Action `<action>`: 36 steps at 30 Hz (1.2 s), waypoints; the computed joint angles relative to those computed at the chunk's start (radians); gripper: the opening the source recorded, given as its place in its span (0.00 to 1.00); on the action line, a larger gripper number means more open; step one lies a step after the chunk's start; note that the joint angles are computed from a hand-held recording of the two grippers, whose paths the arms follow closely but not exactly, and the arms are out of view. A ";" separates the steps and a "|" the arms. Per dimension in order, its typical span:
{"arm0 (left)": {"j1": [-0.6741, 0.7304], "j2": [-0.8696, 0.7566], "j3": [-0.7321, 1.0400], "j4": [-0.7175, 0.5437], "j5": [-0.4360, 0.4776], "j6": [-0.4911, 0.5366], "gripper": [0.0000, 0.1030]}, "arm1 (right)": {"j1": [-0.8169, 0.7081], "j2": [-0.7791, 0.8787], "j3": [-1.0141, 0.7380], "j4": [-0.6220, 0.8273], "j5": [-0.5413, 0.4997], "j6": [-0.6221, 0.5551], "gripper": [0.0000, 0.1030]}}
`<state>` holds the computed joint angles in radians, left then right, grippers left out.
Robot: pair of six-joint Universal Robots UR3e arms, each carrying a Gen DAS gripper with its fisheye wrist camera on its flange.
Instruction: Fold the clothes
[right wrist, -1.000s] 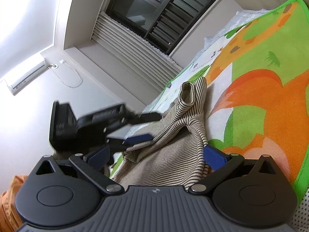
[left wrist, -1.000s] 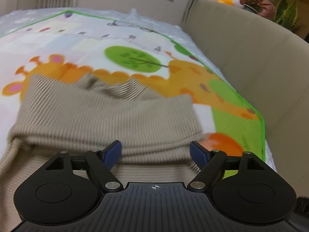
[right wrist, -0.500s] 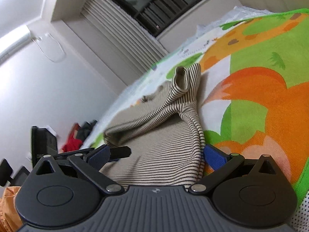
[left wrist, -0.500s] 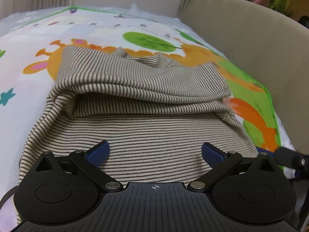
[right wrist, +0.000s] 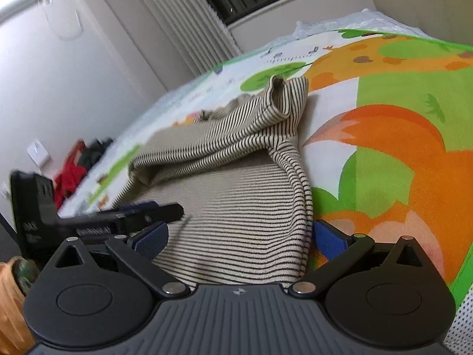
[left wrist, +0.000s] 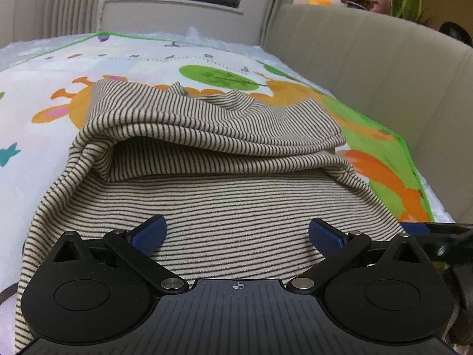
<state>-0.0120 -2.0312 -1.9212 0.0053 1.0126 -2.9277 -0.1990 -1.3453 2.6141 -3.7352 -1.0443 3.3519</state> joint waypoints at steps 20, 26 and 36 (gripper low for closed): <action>0.084 0.087 -0.012 -0.164 -0.085 0.065 1.00 | 0.128 -0.303 0.047 0.159 -0.327 -0.098 0.88; 0.148 0.140 -0.010 -0.188 -0.176 0.057 1.00 | 0.092 -0.195 -0.209 0.290 -0.380 0.014 0.48; 0.086 -0.119 0.293 -0.058 -0.156 -0.002 1.00 | 0.293 0.237 -0.811 0.451 -0.479 0.125 0.19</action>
<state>0.0744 -2.1499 -1.6284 -0.0530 0.8564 -2.9298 0.0936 -1.1078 1.8031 -3.2838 -1.5236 3.4768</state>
